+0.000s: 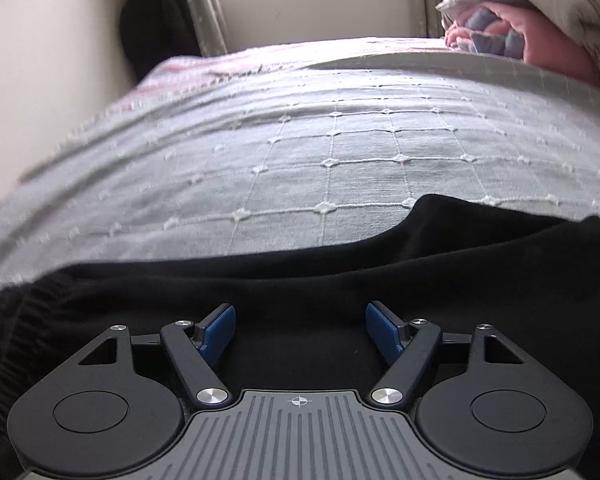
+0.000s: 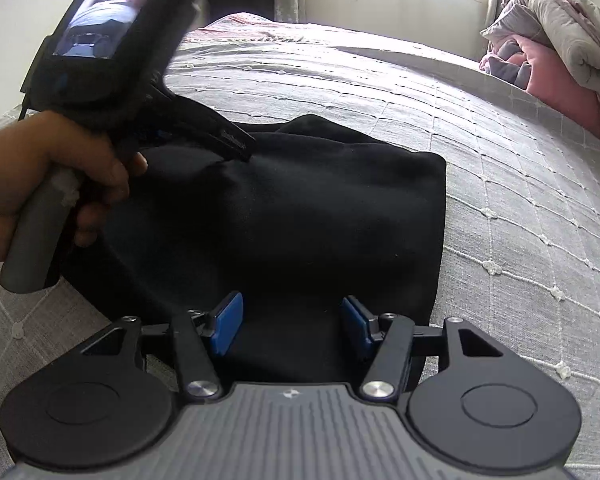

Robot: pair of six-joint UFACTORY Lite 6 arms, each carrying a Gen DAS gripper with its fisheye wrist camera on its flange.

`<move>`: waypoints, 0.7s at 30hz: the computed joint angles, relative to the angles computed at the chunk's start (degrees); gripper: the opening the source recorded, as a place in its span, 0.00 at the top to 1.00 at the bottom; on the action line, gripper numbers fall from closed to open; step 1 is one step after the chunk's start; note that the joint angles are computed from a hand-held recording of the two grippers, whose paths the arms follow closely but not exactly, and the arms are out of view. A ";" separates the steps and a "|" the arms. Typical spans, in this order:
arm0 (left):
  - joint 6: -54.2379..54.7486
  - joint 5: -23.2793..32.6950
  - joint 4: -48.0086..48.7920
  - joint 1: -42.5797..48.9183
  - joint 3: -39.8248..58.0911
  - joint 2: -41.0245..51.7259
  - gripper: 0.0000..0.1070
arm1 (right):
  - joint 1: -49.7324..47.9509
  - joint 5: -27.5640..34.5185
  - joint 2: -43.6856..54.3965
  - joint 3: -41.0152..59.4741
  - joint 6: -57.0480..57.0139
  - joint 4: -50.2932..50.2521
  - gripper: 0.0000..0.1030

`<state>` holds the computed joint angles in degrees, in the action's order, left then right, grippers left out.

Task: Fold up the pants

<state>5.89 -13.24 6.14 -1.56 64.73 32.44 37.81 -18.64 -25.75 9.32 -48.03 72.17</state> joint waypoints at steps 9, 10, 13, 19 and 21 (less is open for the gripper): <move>-28.92 -0.60 28.78 6.61 -7.57 -9.00 0.33 | 0.66 -0.51 -0.46 0.13 -2.86 3.63 0.28; -33.47 -1.04 33.45 7.83 -8.05 -9.60 0.33 | 1.00 -0.82 -0.22 0.28 -3.02 4.07 0.28; -43.76 -2.17 44.69 11.51 -8.61 -10.73 0.33 | 2.27 -1.99 0.60 0.77 -3.30 5.39 0.27; -63.34 -9.44 66.74 23.50 -7.99 -13.72 0.32 | 4.71 -4.37 1.79 1.62 -3.99 8.20 0.24; -70.65 -13.84 73.56 29.59 -6.40 -14.23 0.29 | 5.53 -5.35 1.40 1.52 -4.53 9.12 0.22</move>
<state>-64.76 -27.09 79.70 28.03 58.34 18.22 43.34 -23.99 -24.35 10.84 -52.56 81.29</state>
